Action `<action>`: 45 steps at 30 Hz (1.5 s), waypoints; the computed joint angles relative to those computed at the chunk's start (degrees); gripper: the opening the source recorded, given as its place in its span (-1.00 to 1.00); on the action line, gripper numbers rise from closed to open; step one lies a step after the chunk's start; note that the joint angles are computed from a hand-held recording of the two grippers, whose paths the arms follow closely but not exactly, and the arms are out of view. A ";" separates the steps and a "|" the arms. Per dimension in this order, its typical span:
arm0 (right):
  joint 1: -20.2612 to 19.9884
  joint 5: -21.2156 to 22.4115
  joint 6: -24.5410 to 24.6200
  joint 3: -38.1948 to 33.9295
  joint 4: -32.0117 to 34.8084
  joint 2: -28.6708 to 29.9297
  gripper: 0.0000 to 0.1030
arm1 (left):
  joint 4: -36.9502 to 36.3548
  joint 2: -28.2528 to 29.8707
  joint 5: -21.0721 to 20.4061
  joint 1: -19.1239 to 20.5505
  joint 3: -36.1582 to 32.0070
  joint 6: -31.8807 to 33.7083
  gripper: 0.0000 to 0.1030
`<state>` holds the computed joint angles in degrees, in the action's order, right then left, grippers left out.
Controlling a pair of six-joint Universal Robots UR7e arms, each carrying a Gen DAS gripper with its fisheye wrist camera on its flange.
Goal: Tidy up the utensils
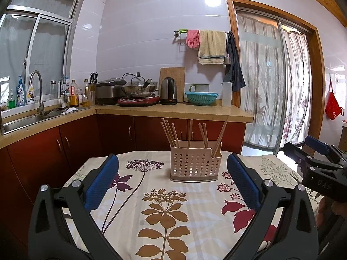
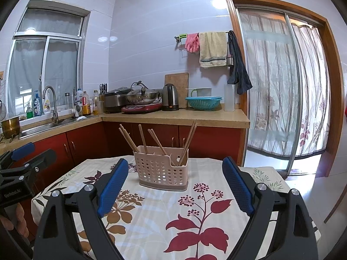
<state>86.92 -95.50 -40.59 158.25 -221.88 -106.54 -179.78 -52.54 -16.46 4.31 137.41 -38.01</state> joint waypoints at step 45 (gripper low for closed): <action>-3.74 -0.07 0.08 -0.49 0.77 2.69 0.67 | -5.32 3.49 -1.90 4.52 -2.43 5.24 0.92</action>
<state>83.18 -95.57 -40.52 157.76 -221.11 -103.85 -185.10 -49.05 -18.36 8.83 134.98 -32.78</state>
